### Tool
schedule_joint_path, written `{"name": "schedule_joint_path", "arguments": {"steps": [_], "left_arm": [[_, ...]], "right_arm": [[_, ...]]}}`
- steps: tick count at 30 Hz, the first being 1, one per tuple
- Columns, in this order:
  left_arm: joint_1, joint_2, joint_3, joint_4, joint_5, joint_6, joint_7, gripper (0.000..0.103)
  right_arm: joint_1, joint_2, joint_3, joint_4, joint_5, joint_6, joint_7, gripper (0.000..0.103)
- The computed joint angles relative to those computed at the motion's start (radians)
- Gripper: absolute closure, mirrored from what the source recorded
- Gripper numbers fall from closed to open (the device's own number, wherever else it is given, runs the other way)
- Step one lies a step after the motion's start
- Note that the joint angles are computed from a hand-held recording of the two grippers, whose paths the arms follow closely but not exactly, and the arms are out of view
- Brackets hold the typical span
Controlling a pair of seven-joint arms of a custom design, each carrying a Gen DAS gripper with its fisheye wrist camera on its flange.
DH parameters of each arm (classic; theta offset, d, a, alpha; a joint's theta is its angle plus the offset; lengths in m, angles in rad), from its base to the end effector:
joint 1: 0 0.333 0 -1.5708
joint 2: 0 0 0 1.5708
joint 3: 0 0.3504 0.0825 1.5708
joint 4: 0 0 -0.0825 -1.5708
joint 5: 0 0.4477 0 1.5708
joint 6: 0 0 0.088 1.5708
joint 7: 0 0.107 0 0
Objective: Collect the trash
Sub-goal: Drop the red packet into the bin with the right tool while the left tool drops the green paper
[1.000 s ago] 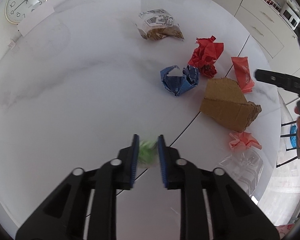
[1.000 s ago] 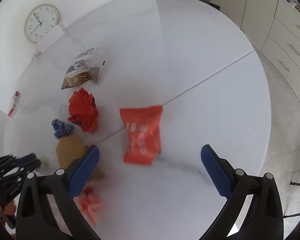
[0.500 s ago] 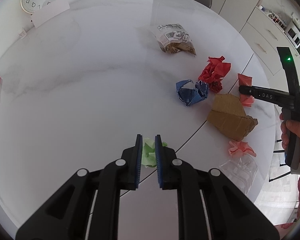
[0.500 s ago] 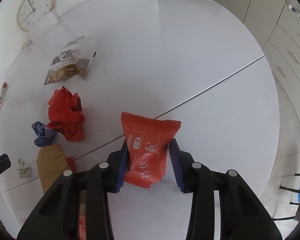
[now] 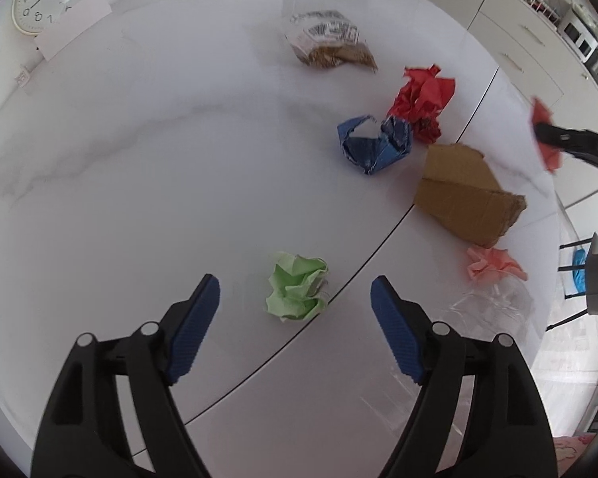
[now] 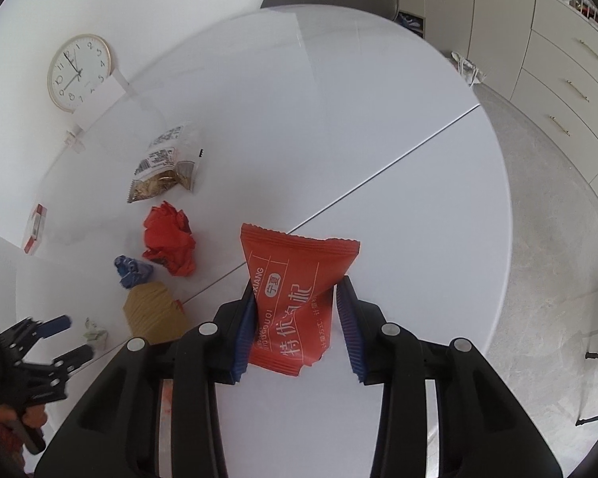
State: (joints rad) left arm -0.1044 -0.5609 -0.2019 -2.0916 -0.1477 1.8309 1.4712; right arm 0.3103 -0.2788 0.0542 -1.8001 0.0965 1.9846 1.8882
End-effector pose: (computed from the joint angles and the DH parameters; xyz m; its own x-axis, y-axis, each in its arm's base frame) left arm 0.4159 -0.1702 0.6912 -0.1834 -0.9806 0.0690 -0.9467 0.1573 -0.2811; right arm 0.5124 0.2073 0.7407 0.0752 -0.9734 -0.2163 -0.9174 0.0175 -0.3976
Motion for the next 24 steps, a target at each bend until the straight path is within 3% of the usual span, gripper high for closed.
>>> {"name": "schedule_joint_path", "arguments": {"steps": [1, 3, 6, 12, 18, 24], "left_arm": [[-0.001, 0.004, -0.003, -0.003, 0.004, 0.003, 0.002, 0.030], [-0.003, 0.015, -0.006, -0.003, 0.007, -0.003, 0.003, 0.050], [-0.006, 0.021, -0.002, -0.006, -0.007, -0.007, -0.010, 0.072], [0.000, -0.007, -0.013, -0.022, 0.020, 0.010, -0.026, 0.077], [-0.008, -0.051, -0.030, 0.053, 0.027, 0.007, -0.060, 0.077], [-0.078, -0.039, -0.081, 0.174, -0.040, 0.015, -0.097, 0.076]], "right_arm": [[-0.001, -0.012, 0.001, -0.003, -0.003, -0.005, 0.003, 0.064], [-0.001, -0.038, 0.004, -0.010, -0.010, -0.016, 0.012, 0.064], [0.000, -0.087, 0.003, -0.033, -0.015, -0.035, 0.023, 0.064], [0.001, -0.193, -0.013, -0.097, -0.003, -0.076, 0.040, 0.064], [-0.008, -0.352, -0.033, -0.192, -0.014, -0.184, 0.048, 0.062], [-0.007, -0.478, -0.082, -0.367, 0.038, -0.221, 0.043, 0.062]]}}
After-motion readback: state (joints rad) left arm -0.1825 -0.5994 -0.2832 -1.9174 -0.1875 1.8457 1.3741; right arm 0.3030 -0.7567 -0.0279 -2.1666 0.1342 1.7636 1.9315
